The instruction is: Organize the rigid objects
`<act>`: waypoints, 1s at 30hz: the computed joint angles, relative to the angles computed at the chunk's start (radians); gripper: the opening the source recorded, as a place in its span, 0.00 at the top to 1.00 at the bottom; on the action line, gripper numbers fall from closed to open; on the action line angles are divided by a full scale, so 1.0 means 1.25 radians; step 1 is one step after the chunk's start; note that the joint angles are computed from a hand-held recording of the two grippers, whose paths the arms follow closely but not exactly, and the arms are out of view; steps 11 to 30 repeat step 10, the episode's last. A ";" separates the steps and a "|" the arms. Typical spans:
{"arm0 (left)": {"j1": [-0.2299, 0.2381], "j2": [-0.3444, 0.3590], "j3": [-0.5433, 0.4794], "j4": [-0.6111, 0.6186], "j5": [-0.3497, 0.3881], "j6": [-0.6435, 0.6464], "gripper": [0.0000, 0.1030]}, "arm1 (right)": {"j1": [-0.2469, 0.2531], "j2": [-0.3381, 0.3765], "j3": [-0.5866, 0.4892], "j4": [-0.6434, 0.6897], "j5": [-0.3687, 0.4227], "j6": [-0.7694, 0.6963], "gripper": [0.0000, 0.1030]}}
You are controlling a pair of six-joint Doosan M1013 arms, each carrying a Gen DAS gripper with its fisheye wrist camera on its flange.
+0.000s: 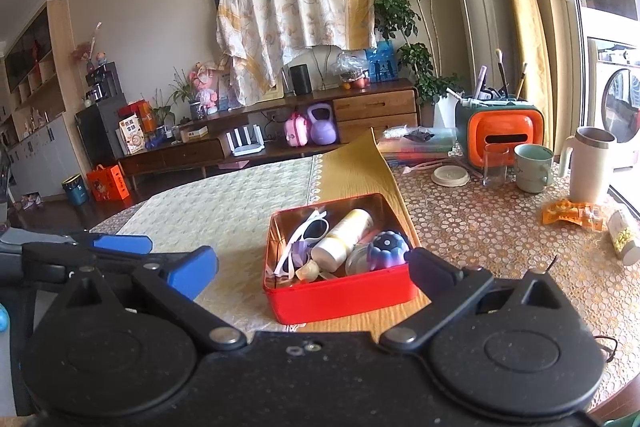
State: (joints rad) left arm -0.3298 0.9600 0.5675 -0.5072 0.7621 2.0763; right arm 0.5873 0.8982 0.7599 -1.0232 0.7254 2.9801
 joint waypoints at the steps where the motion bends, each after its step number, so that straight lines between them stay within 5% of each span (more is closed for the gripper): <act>1: -0.001 0.001 0.000 0.007 -0.007 -0.008 0.00 | -0.002 -0.002 0.004 0.004 -0.005 -0.001 0.00; 30: -0.009 0.022 -0.031 0.054 -0.012 -0.044 0.00 | -0.010 -0.005 0.001 0.068 -0.004 -0.050 0.00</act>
